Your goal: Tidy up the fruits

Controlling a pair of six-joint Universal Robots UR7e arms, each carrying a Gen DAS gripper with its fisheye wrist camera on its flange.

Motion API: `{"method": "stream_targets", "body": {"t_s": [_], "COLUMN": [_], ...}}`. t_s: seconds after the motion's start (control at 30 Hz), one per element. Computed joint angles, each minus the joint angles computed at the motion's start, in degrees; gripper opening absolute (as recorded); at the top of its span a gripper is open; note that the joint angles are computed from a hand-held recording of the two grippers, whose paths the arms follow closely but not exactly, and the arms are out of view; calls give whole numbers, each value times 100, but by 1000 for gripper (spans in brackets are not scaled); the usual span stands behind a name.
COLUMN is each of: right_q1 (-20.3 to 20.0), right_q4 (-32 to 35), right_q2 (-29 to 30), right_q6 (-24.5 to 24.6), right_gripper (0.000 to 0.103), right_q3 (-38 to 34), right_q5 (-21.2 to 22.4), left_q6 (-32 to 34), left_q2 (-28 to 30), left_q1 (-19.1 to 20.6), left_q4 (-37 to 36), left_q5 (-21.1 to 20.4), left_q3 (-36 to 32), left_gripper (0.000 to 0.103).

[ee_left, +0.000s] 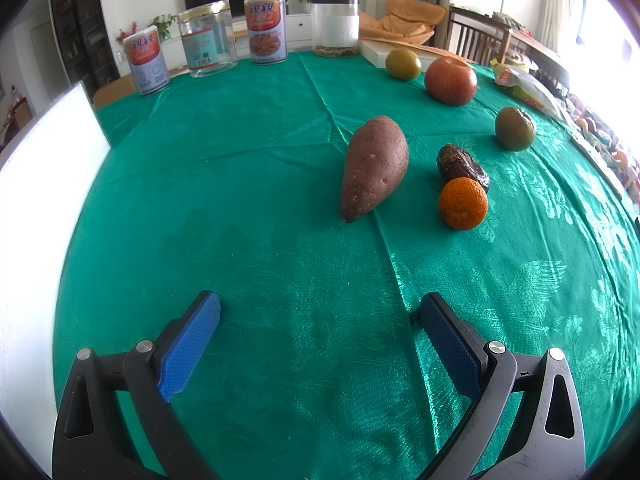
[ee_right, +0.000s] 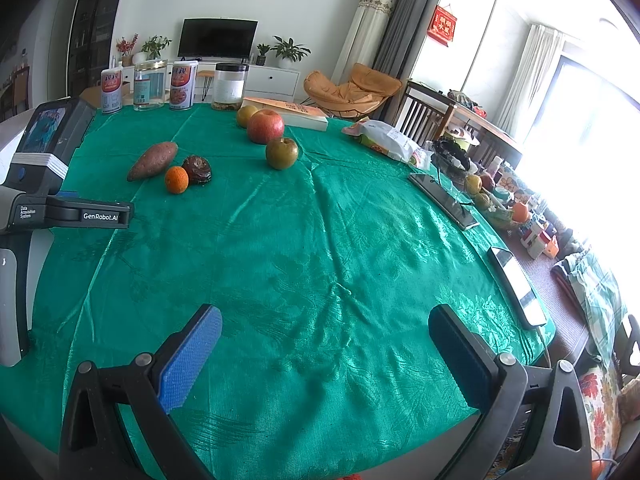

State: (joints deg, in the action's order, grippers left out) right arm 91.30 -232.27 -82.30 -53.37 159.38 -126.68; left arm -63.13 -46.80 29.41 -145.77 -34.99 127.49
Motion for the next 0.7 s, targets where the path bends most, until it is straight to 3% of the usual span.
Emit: {"method": "stream_targets", "body": {"t_s": [0.7], "right_q1": [-65], "right_q4": [117], "right_q2": [-113], "right_q6": [16], "right_gripper": [103], "right_q3": [17], "right_q5": [70], "left_q6": [-12], "left_q2": [0], "left_q1": [-5], "left_q4": [14], "left_q5": [1], "left_q3": [-5], "left_gripper": [101]}}
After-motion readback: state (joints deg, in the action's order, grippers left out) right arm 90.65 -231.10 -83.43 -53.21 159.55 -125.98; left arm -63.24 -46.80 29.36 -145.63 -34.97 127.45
